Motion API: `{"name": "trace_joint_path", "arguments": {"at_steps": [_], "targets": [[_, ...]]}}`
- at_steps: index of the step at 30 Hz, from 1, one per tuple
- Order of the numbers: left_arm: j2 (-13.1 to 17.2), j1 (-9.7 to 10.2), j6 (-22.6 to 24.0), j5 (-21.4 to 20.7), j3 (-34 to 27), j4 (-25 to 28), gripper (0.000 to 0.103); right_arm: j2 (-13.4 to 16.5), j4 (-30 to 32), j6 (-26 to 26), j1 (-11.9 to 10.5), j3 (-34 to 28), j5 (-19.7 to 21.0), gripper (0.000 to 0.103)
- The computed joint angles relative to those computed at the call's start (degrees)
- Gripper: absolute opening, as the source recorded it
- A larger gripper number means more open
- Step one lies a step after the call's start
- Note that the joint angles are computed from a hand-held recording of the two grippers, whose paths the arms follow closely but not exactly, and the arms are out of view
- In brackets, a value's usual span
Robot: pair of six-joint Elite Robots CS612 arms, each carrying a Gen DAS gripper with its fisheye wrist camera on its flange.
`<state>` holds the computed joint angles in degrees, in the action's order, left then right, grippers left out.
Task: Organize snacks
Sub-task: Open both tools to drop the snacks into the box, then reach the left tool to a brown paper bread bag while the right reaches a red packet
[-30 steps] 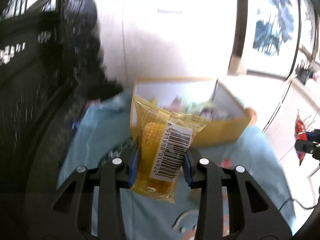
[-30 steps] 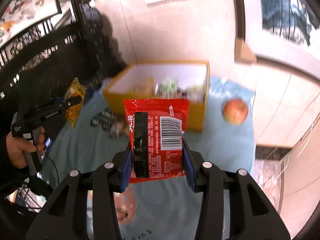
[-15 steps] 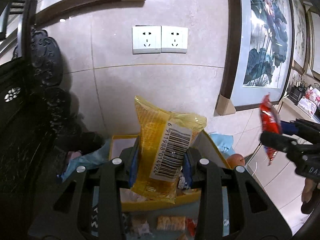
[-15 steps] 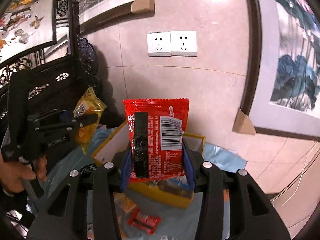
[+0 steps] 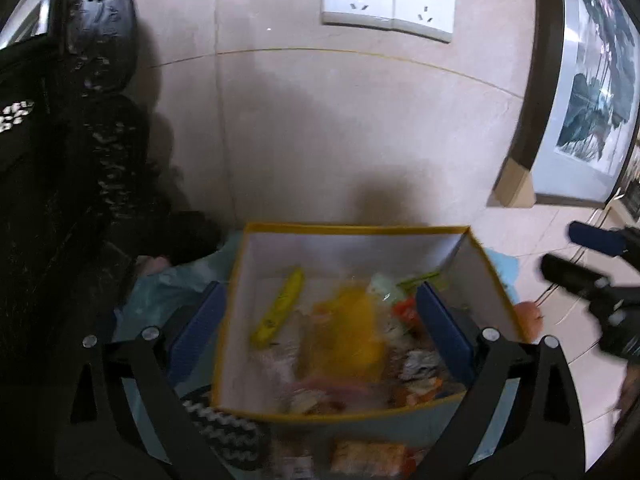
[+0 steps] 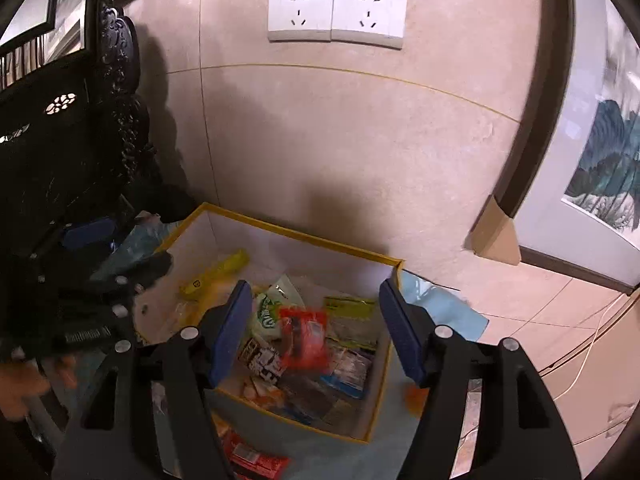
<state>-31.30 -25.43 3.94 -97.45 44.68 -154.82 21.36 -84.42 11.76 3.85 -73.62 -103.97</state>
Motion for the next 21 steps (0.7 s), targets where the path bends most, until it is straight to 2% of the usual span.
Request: {"name": "trace_joint_path", "arguments": {"at_steps": [4,7,11,14,16,18,21], "targets": [[-2.12,1.0,-1.56,-0.59,4.51,-1.24,0.097,2.03,3.24,3.11,-0.51,-4.47,2.8,0.066],[-4.93,1.58,-1.66,-1.62,10.8,-2.74,0.097,3.51,6.25,3.79,-0.43,-7.24,4.67,0.067],[-8.41,1.58,2.38,-2.99,19.53,-4.15,0.097,6.03,10.26,4.26,-0.08,-11.74,6.66,0.067],[-10.67,1.36,6.86,-4.94,26.08,-4.53,0.097,8.67,13.46,6.69,0.11,-16.39,8.13,0.067],[-11.8,0.95,9.56,-4.69,29.92,-5.04,0.097,9.96,14.71,8.1,0.26,-18.69,8.48,0.067],[-12.16,0.51,10.28,-4.29,31.72,-4.41,0.097,11.12,16.95,9.5,0.47,-20.59,8.87,0.067],[-11.96,-0.24,7.93,-3.99,32.99,-4.45,0.097,12.01,19.78,10.43,0.97,-21.36,8.43,0.067]]}}
